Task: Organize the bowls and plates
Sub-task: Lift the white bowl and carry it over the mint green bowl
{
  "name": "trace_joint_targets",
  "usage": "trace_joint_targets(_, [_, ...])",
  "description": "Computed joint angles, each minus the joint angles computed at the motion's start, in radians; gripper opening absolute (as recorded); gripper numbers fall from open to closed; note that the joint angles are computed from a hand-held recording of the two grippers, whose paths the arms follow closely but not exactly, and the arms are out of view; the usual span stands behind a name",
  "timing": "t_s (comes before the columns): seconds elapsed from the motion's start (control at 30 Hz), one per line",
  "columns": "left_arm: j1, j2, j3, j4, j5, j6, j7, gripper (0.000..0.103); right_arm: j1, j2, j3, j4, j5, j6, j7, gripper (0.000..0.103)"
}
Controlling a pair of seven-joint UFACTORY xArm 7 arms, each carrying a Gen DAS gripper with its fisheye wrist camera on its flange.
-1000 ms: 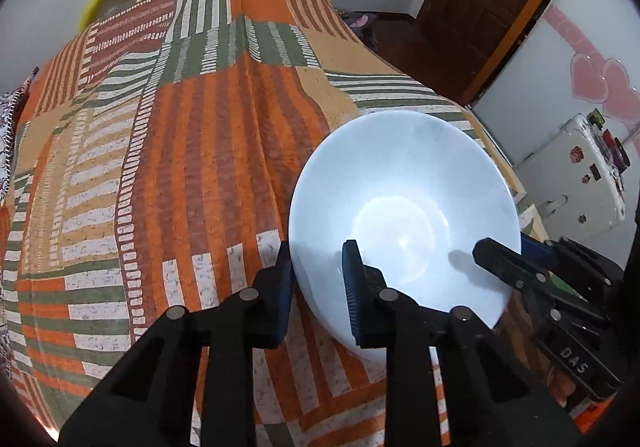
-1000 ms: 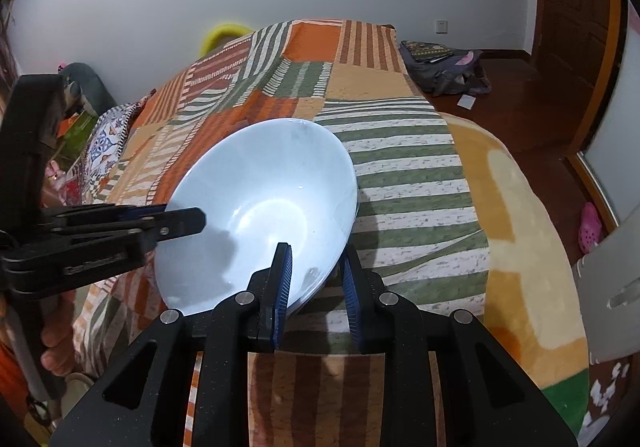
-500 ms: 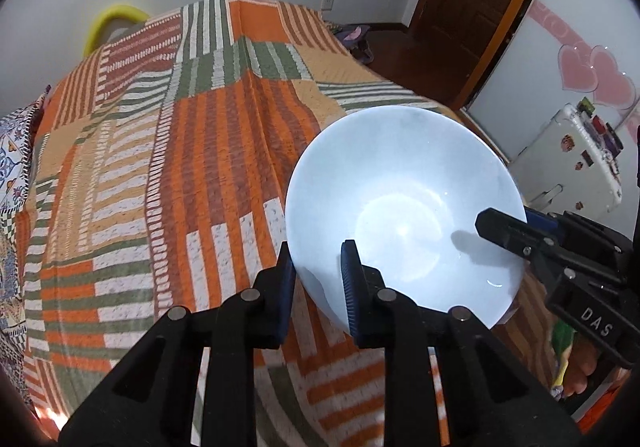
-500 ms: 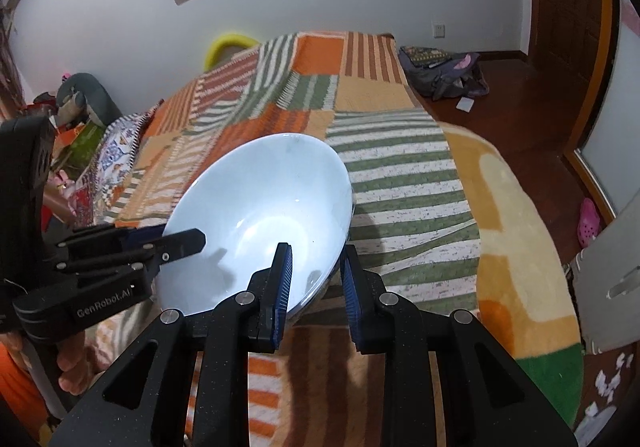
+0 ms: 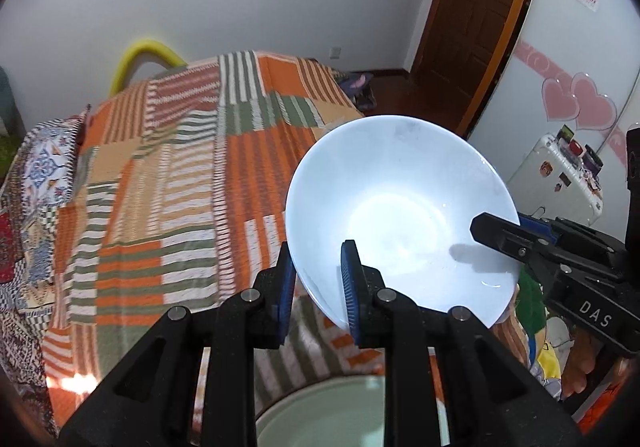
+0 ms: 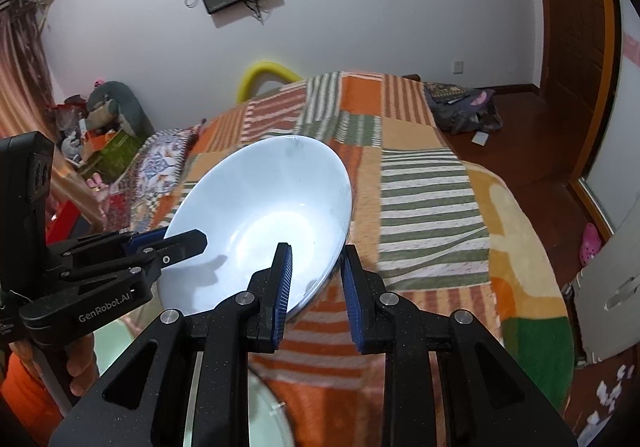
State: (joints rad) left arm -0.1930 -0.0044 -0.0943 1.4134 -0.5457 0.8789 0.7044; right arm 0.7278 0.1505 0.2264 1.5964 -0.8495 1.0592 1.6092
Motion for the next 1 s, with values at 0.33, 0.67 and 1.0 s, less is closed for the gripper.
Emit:
trace_joint_targets(0.33, [0.044, -0.184, 0.095, -0.147, -0.080, -0.001, 0.085, 0.022, 0.099, 0.120, -0.027, 0.169, -0.054, 0.008, -0.027, 0.024])
trace_joint_targets(0.67, [0.099, -0.284, 0.191, -0.226, -0.091, 0.013, 0.121, 0.022, 0.194, 0.280, -0.105, 0.362, -0.018, -0.074, -0.118, 0.024])
trace_joint_targets(1.0, [0.165, -0.309, 0.263, -0.266, -0.075, 0.006, 0.179, 0.022, 0.274, 0.502, -0.182, 0.649, 0.109, -0.116, -0.266, 0.024])
